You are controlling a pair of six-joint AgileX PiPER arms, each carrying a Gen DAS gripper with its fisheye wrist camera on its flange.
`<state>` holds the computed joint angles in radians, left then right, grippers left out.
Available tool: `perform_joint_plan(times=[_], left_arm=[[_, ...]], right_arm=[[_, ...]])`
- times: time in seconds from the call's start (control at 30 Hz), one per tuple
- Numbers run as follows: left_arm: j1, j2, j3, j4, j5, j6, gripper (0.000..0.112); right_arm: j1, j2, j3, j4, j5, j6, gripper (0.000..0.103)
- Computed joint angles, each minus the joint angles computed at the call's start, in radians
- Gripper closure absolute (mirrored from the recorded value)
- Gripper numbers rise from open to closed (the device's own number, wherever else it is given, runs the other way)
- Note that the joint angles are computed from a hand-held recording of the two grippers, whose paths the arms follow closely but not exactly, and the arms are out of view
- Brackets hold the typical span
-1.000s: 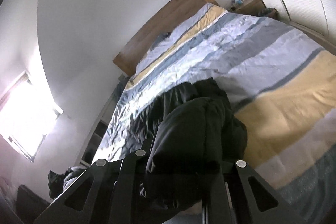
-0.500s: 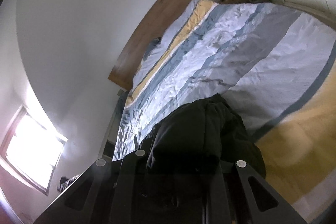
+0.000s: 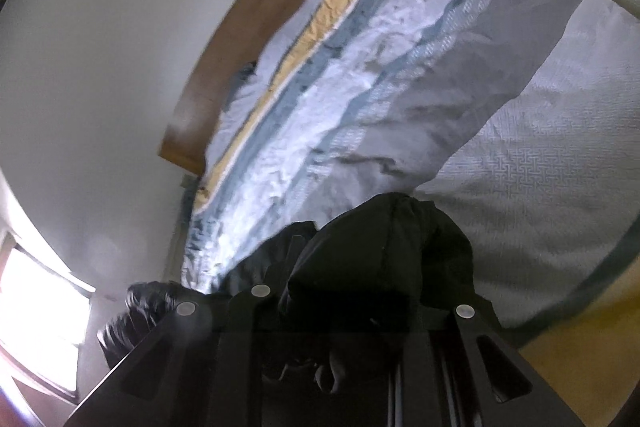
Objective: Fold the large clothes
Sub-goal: 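Carry the held black jacket across the bed with both grippers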
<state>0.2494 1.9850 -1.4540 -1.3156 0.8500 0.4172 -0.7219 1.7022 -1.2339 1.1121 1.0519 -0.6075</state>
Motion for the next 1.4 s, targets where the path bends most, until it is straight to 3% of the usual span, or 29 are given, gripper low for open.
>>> perform_joint_plan(times=[0.1, 0.23, 0.33, 0.37, 0.43, 0.5, 0.57, 0.8, 0.93, 1.1, 1.23, 1.4], left_arm=[[-0.023, 0.085, -0.059, 0.025, -0.018, -0.008, 0.092], [-0.023, 0.130, -0.054, -0.049, -0.008, 0.080, 0.090], [-0.004, 0.125, -0.014, -0.151, 0.024, 0.184, 0.079], [0.005, 0.115, 0.005, -0.187, 0.041, 0.219, 0.069], [0.026, 0.094, 0.028, -0.239, 0.076, 0.252, 0.059], [0.044, 0.064, 0.046, -0.260, 0.093, 0.251, 0.053], [0.065, 0.035, 0.050, -0.253, 0.110, 0.231, 0.052], [0.154, -0.105, 0.078, -0.181, 0.149, 0.172, 0.051], [0.175, -0.247, 0.114, -0.008, 0.124, 0.104, 0.051], [0.077, -0.464, 0.238, 0.255, 0.048, 0.078, 0.051], [-0.109, -0.612, 0.411, 0.382, -0.113, 0.074, 0.051], [-0.396, -0.689, 0.539, 0.545, -0.331, -0.063, 0.051]], right_arm=[[0.036, 0.048, 0.003, -0.004, -0.062, -0.004, 0.084], [0.063, 0.082, 0.019, -0.001, -0.114, -0.023, 0.084], [0.062, 0.084, 0.028, 0.003, -0.119, -0.036, 0.080], [0.060, 0.079, 0.027, 0.002, -0.114, -0.038, 0.076], [0.054, 0.068, 0.027, 0.002, -0.102, -0.041, 0.064], [0.041, 0.052, 0.031, 0.013, -0.090, -0.047, 0.033], [0.024, 0.020, 0.038, 0.008, -0.099, -0.034, 0.024], [-0.077, -0.048, 0.010, -0.037, -0.028, 0.011, 0.022], [-0.104, -0.137, 0.028, -0.079, 0.029, -0.020, 0.022], [-0.062, -0.306, 0.113, -0.132, 0.060, -0.090, 0.022], [0.039, -0.465, 0.230, -0.171, 0.036, -0.138, 0.022], [0.251, -0.608, 0.348, -0.250, -0.094, -0.113, 0.022]])
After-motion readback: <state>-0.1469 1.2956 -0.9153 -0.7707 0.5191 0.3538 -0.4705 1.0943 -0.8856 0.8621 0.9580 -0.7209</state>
